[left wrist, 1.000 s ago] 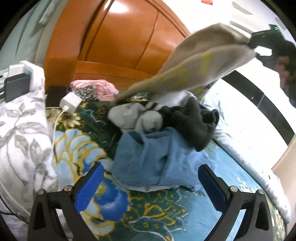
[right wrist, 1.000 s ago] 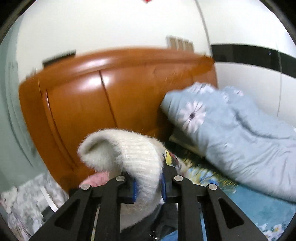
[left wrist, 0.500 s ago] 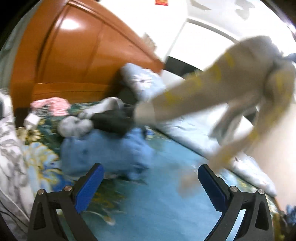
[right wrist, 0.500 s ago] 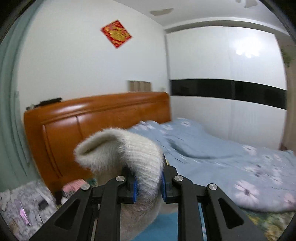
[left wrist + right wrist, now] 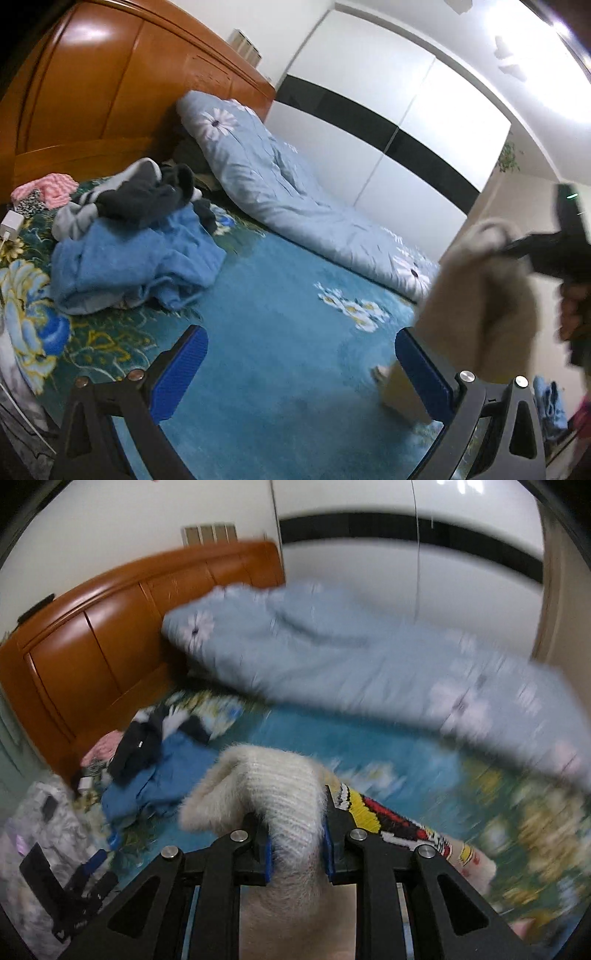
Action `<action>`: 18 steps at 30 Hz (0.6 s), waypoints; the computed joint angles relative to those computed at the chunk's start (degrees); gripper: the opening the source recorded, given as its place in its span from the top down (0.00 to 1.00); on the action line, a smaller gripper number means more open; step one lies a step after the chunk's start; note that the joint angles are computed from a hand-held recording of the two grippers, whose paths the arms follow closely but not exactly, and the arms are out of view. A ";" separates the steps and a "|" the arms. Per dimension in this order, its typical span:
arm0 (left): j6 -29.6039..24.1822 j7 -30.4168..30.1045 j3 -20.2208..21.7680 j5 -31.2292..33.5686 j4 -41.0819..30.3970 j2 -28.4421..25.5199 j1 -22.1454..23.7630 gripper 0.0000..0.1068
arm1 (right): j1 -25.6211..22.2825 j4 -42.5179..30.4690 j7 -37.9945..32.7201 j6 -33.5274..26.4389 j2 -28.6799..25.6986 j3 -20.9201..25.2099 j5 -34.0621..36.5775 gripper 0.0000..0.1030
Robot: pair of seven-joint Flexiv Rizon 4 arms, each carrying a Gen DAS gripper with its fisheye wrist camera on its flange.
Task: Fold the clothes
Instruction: 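Carry the sweater with the right gripper and lay it on the open blanket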
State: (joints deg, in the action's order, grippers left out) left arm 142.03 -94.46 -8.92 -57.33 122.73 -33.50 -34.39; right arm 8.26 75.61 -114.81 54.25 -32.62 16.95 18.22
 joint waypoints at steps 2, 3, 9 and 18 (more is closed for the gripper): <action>-1.28 -0.22 -0.43 0.85 -0.26 -0.14 0.21 0.04 | -1.44 -2.82 -2.37 -5.73 -3.34 2.80 2.85 0.79; -2.42 -1.10 -0.68 2.57 -0.44 -0.37 0.85 0.04 | -1.38 -3.82 -3.19 -7.78 -4.81 3.37 3.71 0.78; -10.15 -5.24 -0.59 9.94 -3.20 -2.74 2.47 0.04 | 1.13 -4.89 -5.93 -13.41 -9.80 3.43 4.44 0.71; -19.34 -14.13 -4.40 30.00 -12.62 -9.03 10.45 0.04 | -4.41 -8.25 -15.65 -23.09 -10.88 5.38 10.82 0.52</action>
